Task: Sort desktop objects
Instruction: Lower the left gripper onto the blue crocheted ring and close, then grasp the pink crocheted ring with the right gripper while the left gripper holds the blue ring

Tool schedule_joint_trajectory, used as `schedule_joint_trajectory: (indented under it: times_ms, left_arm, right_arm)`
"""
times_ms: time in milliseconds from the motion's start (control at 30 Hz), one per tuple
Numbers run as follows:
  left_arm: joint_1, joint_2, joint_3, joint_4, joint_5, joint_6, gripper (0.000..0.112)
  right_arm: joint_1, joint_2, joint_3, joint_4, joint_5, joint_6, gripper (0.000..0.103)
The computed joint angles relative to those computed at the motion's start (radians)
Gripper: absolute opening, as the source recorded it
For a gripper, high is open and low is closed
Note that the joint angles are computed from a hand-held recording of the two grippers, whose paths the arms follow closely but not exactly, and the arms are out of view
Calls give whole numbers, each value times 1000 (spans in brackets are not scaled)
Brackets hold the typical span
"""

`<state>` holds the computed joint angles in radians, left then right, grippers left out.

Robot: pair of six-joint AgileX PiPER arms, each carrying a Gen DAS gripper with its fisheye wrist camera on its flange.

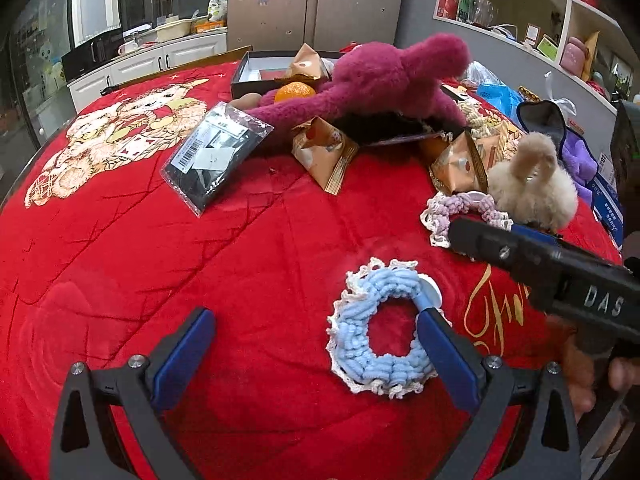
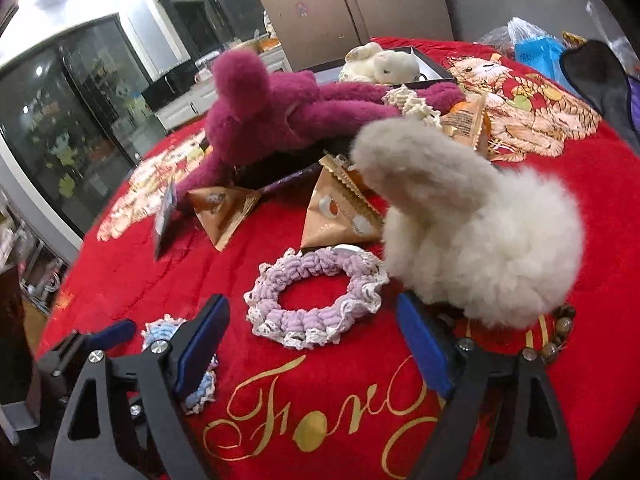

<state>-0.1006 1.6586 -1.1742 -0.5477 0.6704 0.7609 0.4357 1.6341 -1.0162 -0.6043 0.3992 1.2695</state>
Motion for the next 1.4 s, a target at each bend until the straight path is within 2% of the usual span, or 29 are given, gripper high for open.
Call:
schedule_joint_trajectory:
  times_ms: [100,200,267,367,433,533,600,667,700,767,800,833,900,967,1000,1067,1100,1167,1233,1400]
  left_arm:
    - [-4,-2,0,10,-4,-9,103]
    - [0,0,-4,1,3,-4,103]
    - [0,-2,-3,1,2,-3,103]
    - [10,-1,-7,-12,13,7,103]
    - [8,-2,-5,-10,10,4,103]
    - [2,-4,-3,3,2,-6,103]
    - [1,-5,-2,3,2,-8,103]
    - [0,-5,-2,5,1,-10,103]
    - [0,-5,-2,5,1,-9,103]
    - [-2,-5,-2,8,-2,-11,103]
    - [-2,-6,-1,7,-3,-10,103]
    - [-2,-6,-1,5,-3,-7,103]
    - [5,-12,6,-24,-4,23,94]
    - [9,-27,23,-33,-26,28,63]
    - [16,-28,24,-49,-22,42,56]
    - [41,-23,18,-116,14,104,24]
    - [51,-19,14,-141,32,127,14]
    - [64,-11,5,-169,64,156,12]
    - [65,-19,13,-180,64,167,12]
    - [63,-54,50,-212,43,221,12]
  right_arm:
    - [21,47,-68,52,65,-96,103]
    - [73,111,-163,18,212,-100,103]
    - [88,135,-196,7,260,-100,103]
    - [68,104,-147,9,192,-82,103]
    - [43,70,-94,10,113,-57,103]
    - [29,57,-79,13,90,-56,101]
    - [47,69,-101,-26,144,-14,94]
    - [67,69,-107,-76,198,55,73]
    - [68,62,-99,-95,204,88,66]
    - [51,38,-64,-110,169,129,45]
    - [41,26,-45,-112,139,138,39]
    - [27,16,-27,-105,102,135,29]
    - [-1,-2,7,-60,13,81,15]
    - [7,-14,18,-98,2,111,13]
    - [16,-21,27,-133,-5,139,13]
    - [55,-39,39,-266,6,247,13]
    - [81,-46,42,-339,30,310,13]
    - [134,-59,47,-463,84,409,13]
    - [167,-60,42,-508,132,447,13]
    - [174,-87,70,-557,113,500,13]
